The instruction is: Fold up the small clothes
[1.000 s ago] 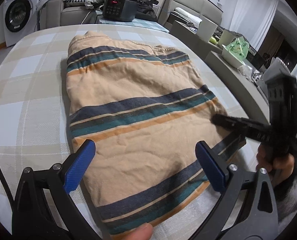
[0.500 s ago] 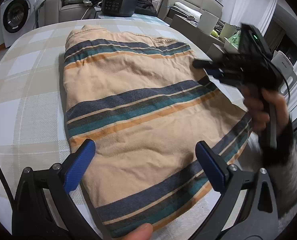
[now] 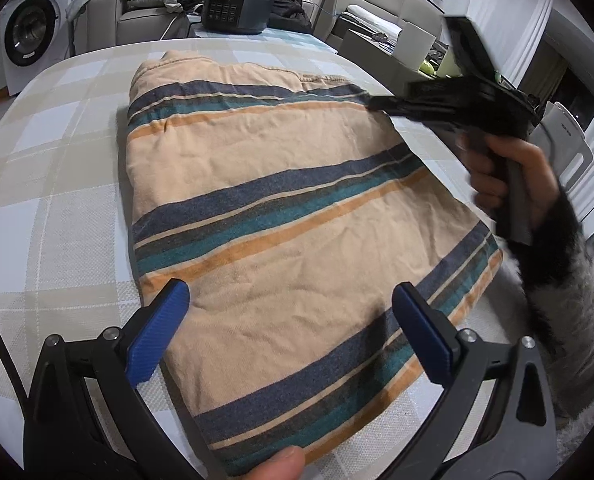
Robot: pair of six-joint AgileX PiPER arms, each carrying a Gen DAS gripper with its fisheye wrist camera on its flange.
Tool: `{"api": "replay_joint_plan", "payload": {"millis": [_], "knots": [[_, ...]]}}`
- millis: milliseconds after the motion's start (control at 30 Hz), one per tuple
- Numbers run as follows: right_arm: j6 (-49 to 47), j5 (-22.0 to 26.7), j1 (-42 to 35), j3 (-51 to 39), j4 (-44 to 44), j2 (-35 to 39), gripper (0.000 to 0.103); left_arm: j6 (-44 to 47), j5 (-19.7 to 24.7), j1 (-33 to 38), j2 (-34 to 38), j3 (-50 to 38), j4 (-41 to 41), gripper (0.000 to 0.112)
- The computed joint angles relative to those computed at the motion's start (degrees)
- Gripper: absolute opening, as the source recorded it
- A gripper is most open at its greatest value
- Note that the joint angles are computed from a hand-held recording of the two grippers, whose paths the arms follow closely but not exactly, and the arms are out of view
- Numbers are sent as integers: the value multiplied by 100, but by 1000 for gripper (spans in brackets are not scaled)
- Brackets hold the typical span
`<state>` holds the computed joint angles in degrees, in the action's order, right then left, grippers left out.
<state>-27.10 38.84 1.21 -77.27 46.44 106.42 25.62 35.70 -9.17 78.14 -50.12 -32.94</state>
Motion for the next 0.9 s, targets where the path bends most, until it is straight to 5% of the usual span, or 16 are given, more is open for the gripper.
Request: {"api": "replay_joint_plan", "payload": {"millis": [267, 467, 600, 767, 833, 900], "knots": [[-1896, 894, -591, 2536, 1216, -1975, 31, 312, 155, 231, 81, -63, -299, 100], [-1877, 543, -38, 2698, 1296, -1859, 30, -79, 73, 79, -49, -52, 41, 100], [-1469, 104, 254, 2567, 996, -1719, 6, -239, 49, 54, -101, -62, 178, 100], [-1466, -659, 448, 3000, 849, -2478, 5, -139, 80, 111, -166, -39, 105, 100], [-713, -1115, 732, 3014, 26, -2307, 5, -55, 116, 156, -106, -41, 57, 100], [-628, -989, 656, 2969, 33, -2048, 9, -120, 161, 167, -33, -64, 124, 100]]}}
